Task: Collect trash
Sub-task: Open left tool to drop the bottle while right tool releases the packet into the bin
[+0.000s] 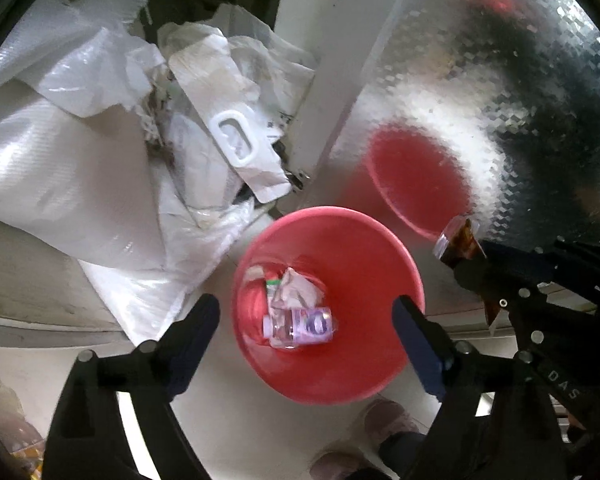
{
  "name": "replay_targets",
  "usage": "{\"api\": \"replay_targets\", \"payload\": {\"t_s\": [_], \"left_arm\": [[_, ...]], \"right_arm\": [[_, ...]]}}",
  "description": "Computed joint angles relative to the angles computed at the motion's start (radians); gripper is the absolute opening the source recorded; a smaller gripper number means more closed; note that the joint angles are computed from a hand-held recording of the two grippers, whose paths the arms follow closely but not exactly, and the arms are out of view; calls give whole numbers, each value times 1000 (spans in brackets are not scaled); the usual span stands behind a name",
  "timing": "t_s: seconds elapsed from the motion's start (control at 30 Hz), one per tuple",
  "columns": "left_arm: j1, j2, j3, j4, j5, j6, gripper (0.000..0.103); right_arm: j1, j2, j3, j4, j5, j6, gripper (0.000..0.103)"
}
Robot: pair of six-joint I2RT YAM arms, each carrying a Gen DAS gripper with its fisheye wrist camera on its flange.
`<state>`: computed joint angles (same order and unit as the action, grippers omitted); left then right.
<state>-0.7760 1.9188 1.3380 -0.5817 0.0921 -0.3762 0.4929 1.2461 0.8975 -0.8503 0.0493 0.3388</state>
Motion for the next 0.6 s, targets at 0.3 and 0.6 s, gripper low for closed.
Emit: {"api": "replay_targets", "payload": {"t_s": [0.3,0.6], "left_arm": [[16,-51,-115,67,-59,-23,103],[23,-124,-106,-35,-81,-55,103]], "right_arm": [[51,34,-25,39,-34,18,16],[90,38,39,-31,6,22,45]]}}
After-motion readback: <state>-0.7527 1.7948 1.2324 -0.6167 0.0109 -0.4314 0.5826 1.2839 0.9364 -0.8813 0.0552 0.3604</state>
